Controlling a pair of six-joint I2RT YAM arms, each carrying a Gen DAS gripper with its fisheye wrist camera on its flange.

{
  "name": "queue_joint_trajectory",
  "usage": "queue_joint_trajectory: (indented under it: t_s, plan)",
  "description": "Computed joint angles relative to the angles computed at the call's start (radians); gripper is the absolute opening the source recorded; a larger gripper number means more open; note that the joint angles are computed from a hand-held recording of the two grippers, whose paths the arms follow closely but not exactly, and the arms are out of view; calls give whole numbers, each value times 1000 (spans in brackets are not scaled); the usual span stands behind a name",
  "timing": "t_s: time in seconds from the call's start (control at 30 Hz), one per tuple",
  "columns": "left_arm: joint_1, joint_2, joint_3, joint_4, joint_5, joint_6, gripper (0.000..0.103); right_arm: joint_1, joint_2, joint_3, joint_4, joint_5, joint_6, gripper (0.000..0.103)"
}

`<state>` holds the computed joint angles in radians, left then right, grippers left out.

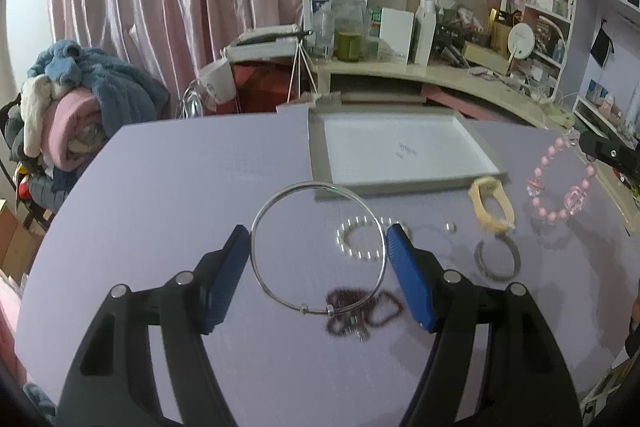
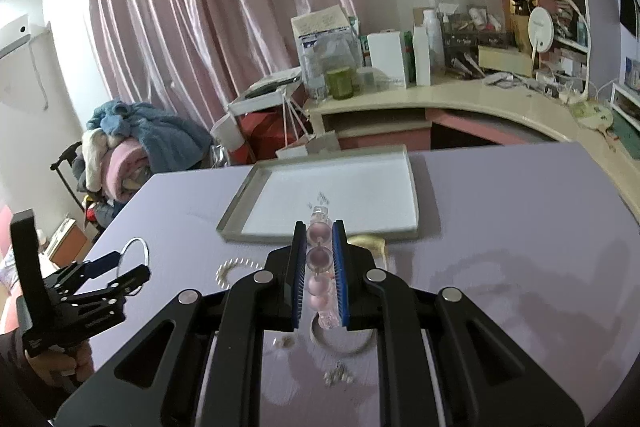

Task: Organize jewelry
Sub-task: 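Carry both bracelets to the grey tray and release them inside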

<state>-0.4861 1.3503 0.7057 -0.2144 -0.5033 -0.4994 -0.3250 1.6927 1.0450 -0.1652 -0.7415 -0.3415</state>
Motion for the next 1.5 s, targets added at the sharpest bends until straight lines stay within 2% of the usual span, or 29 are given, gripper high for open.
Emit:
queue_joint_trajectory:
  t_s: [0.13, 0.33, 0.63, 0.83, 0.93, 0.97, 1.0, 1.03, 1.5]
  plan:
    - [70, 42, 62, 29, 46, 73, 70, 49, 56, 86, 12, 46, 38, 14]
    - [161, 163, 193, 87, 128, 161, 70, 127, 214, 309, -28, 115, 102, 14]
    - [254, 422, 424, 119, 232, 239, 70, 254, 593, 765, -250, 233, 114, 14]
    - [290, 578, 576, 103, 278, 259, 70, 289, 750, 965, -330, 310, 99, 14]
    - [298, 638, 640, 92, 295, 264, 70, 287, 771, 987, -331, 340, 83, 20]
    - [300, 661, 665, 86, 301, 264, 70, 286, 770, 981, -320, 349, 79, 35]
    - [301, 681, 689, 80, 305, 264, 70, 282, 757, 955, -292, 360, 77, 54]
    - [302, 698, 707, 75, 310, 264, 70, 278, 744, 928, -265, 364, 75, 60]
    - [293, 954, 1022, -55, 348, 250, 70, 210, 664, 774, -189, 371, 76, 65]
